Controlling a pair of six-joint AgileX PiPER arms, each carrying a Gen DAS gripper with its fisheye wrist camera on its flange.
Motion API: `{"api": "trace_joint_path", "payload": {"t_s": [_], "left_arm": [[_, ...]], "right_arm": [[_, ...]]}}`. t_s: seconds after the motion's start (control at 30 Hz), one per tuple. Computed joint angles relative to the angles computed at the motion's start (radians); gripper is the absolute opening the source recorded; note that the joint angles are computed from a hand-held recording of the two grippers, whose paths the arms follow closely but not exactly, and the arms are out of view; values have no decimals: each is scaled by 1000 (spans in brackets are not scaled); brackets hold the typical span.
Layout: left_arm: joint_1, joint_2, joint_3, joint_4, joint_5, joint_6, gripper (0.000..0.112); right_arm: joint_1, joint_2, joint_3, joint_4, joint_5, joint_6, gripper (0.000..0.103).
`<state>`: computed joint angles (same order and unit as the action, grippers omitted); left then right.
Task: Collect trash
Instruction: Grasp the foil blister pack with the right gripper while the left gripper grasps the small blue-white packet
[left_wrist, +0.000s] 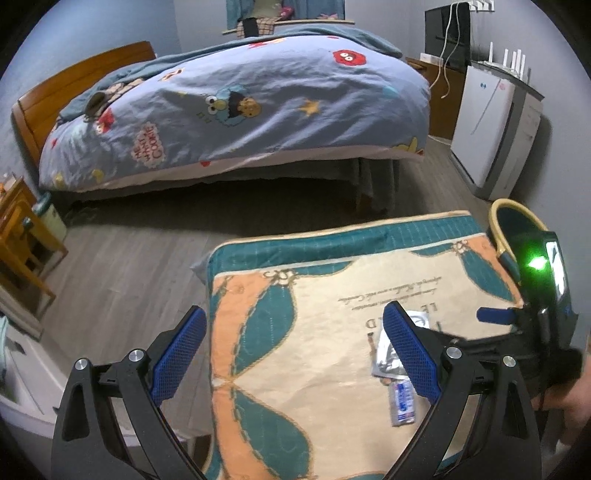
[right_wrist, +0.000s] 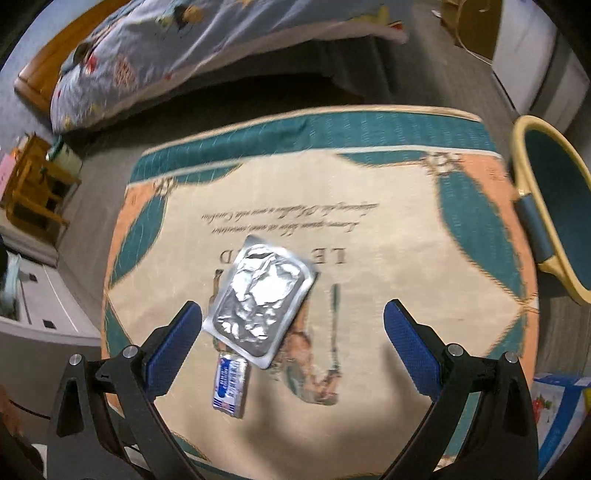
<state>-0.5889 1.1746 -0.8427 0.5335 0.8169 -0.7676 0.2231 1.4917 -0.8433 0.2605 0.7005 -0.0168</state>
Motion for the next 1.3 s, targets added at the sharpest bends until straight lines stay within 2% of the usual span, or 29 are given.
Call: {"api": "trace_joint_path", "payload": {"t_s": [0.27,0.5,0.6,0.63,0.7,0.87,0.97,1.17,1.3], "left_arm": [[134,19,15,-77,-47,110,95],[129,48,2,-61,-63,123,95],[106,57,0,-34,-57,112,95],[102,59,0,-32,-57,113,95],[96,62,1,-31,-58,115,95],[68,88,3,-38,-54,117,95],[55,113,15,-94,-80,147,95],[-53,233,24,-150,-107,144,95],[-115,311,15,-251,-142,205,95]], "right_arm": [[105,133,-31,-43,-62,137,97],[212,239,-74,-177,-99,272,97],[275,248,-76,-345,-94,400,85],[272,240,-70,-347,-98,402,75],[250,218,-61,-334,-102,380,62],[137,178,-32,-221,-87,235,60],[54,139,-5,-183,-84,156,60],[-98,72,6,-120,-51,37,60],[-191,48,9,-68,-34,-39,60]]}}
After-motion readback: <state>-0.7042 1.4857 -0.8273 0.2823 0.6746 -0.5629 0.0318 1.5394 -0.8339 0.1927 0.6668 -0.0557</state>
